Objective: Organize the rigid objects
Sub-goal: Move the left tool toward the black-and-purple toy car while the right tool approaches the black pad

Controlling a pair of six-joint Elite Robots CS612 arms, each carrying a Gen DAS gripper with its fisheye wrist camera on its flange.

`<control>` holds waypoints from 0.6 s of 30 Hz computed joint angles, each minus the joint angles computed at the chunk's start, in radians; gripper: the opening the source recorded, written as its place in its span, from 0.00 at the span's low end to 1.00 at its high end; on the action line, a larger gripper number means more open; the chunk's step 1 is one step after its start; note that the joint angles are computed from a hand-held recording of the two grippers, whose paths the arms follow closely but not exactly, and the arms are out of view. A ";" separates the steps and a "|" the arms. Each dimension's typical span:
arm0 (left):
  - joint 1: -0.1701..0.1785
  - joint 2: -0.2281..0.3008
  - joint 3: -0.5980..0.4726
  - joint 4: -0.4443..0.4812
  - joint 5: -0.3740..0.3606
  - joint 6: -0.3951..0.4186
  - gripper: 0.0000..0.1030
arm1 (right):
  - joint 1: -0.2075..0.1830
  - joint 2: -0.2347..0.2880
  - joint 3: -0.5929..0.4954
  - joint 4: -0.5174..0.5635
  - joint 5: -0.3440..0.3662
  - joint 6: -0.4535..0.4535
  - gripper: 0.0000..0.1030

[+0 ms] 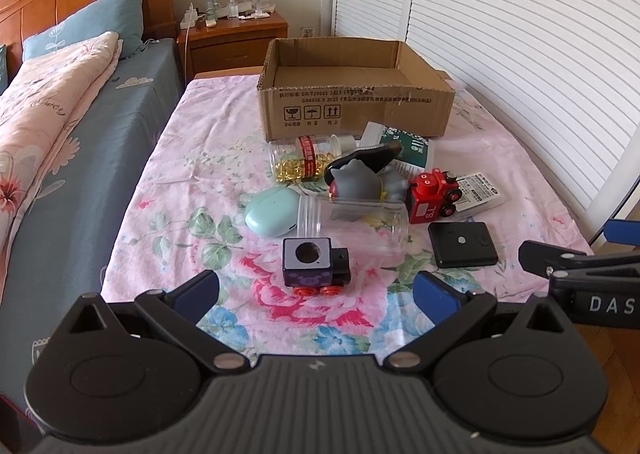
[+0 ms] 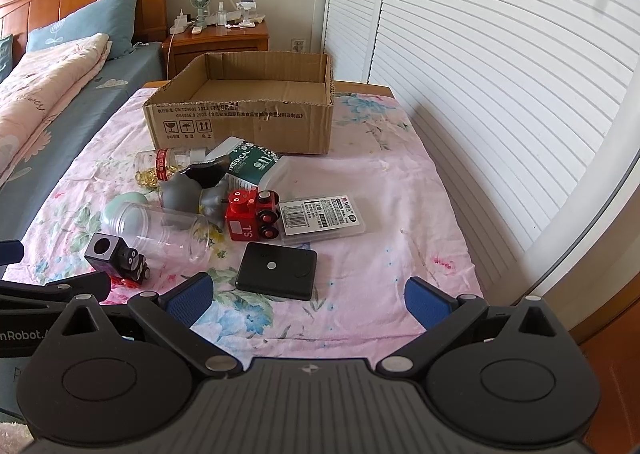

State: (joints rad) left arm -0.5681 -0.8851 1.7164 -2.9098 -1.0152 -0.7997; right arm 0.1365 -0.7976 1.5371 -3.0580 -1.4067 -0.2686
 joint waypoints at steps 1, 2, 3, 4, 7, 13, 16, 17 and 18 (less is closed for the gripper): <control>0.000 0.001 -0.001 -0.003 0.001 0.005 0.99 | 0.000 0.001 -0.002 0.000 -0.001 0.001 1.00; 0.001 0.002 -0.002 -0.005 0.001 0.012 0.99 | 0.000 0.002 -0.004 -0.001 -0.001 0.001 1.00; 0.001 0.003 -0.003 -0.005 0.001 0.018 0.99 | 0.001 0.003 -0.005 0.000 -0.002 -0.001 1.00; 0.002 0.004 -0.005 -0.002 0.001 0.025 0.99 | 0.001 0.005 -0.008 -0.001 -0.001 -0.003 1.00; 0.005 0.011 -0.011 -0.012 0.000 0.059 0.99 | 0.002 0.011 -0.015 -0.004 -0.001 -0.011 1.00; 0.017 0.029 -0.014 -0.084 -0.029 0.160 0.99 | -0.002 0.025 -0.026 -0.032 0.027 -0.054 1.00; 0.024 0.036 -0.015 -0.115 -0.045 0.200 0.99 | -0.009 0.033 -0.030 -0.048 0.059 -0.075 1.00; 0.027 0.039 -0.017 -0.119 -0.057 0.210 0.99 | -0.012 0.036 -0.031 -0.053 0.073 -0.079 1.00; 0.031 0.040 -0.017 -0.123 -0.073 0.221 0.99 | -0.015 0.039 -0.033 -0.054 0.086 -0.084 1.00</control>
